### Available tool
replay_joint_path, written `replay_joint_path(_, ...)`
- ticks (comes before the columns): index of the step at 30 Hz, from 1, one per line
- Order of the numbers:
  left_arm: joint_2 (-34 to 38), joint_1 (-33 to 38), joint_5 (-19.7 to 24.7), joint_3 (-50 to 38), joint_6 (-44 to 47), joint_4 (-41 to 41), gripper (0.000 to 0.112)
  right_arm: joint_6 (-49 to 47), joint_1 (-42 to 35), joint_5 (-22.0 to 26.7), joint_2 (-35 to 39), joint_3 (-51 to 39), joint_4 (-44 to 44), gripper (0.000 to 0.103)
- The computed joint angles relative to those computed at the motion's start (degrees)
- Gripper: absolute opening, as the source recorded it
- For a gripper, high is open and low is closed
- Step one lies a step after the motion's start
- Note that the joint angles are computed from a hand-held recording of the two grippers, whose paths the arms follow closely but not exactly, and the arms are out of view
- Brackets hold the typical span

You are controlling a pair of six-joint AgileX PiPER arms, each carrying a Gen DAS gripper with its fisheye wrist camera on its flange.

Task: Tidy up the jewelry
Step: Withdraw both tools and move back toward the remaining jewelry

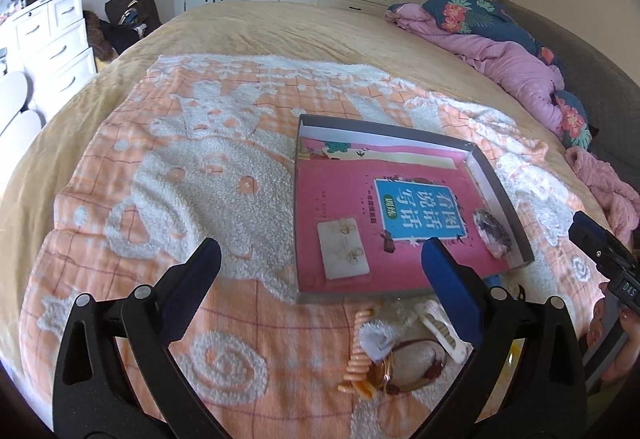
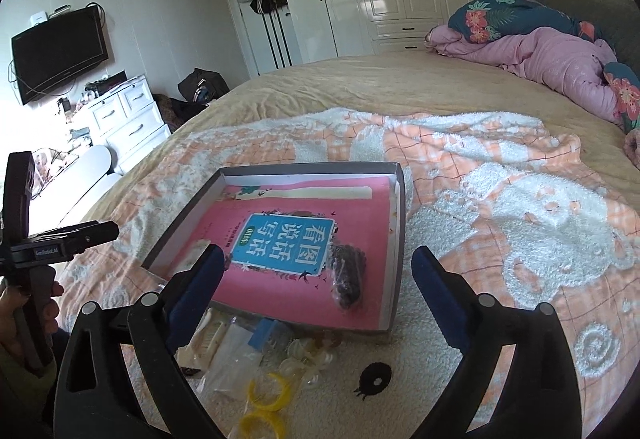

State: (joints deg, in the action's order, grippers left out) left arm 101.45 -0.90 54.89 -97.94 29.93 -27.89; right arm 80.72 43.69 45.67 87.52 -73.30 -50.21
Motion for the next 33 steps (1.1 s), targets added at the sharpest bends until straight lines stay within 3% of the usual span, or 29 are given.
replay_joint_path(17,-8.49,1.32,-0.53,9.85,5.74,-2.44,0.094,2.21,9.11,6.3,-1.37,-1.18,-2.69,0.097)
replay_joint_path(33,-12.64,1.93,0.12,17.02,9.05,-1.73,0.094,2.21,14.45,8.66,-1.61,-0.46,-0.36,0.097)
